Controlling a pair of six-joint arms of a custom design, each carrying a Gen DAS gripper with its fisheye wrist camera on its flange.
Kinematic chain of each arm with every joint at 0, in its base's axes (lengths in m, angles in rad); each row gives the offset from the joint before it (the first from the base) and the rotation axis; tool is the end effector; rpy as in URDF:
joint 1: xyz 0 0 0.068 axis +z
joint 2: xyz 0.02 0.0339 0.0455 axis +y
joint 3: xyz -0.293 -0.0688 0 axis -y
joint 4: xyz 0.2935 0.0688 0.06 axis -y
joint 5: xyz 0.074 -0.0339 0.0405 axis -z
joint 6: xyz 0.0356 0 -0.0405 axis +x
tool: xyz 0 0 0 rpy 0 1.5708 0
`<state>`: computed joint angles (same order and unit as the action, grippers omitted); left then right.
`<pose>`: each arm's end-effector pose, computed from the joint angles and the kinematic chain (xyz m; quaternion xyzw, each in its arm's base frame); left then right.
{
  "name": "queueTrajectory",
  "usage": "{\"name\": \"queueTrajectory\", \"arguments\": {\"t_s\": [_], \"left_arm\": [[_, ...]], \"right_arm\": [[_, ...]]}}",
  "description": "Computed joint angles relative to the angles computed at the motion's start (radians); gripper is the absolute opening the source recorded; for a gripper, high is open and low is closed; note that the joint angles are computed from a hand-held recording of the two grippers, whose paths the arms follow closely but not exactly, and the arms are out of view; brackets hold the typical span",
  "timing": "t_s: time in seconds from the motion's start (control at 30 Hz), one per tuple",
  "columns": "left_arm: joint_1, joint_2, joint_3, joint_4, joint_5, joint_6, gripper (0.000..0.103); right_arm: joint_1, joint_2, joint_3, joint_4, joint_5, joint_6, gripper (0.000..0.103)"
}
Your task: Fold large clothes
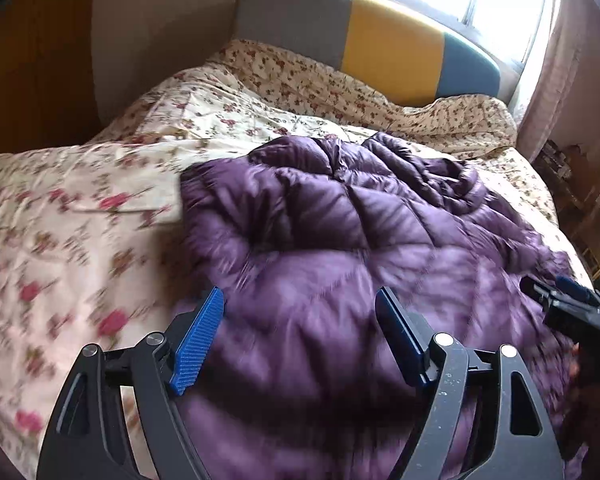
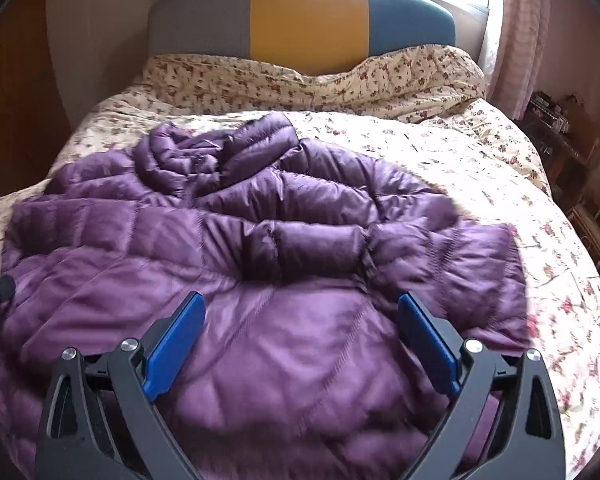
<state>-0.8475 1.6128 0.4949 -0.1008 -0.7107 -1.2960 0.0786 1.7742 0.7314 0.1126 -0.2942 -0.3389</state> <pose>0.1825 -0.1717 0.0738 -0.2647 0.8864 0.0198 0.3793 0.3416 0.0373 0.0905 -0.2397 0.9089 0.0975 0.3269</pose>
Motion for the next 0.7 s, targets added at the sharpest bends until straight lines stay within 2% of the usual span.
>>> {"name": "queueTrajectory", "arguments": {"t_s": [0.2, 0.5, 0.7], "left_arm": [[-0.300, -0.029, -0.005, -0.265, -0.051, -0.369, 0.078], [-0.743, 0.106, 0.101, -0.604, -0.002, -0.947, 0.078], [-0.944, 0.214, 0.183, -0.701, 0.084, -1.178, 0.078]], "right_arm": [[-0.151, -0.124, -0.082, -0.201, -0.090, -0.190, 0.097], [-0.530, -0.189, -0.146, -0.461, -0.154, -0.610, 0.097], [-0.764, -0.146, -0.132, -0.626, -0.150, -0.896, 0.093]]}}
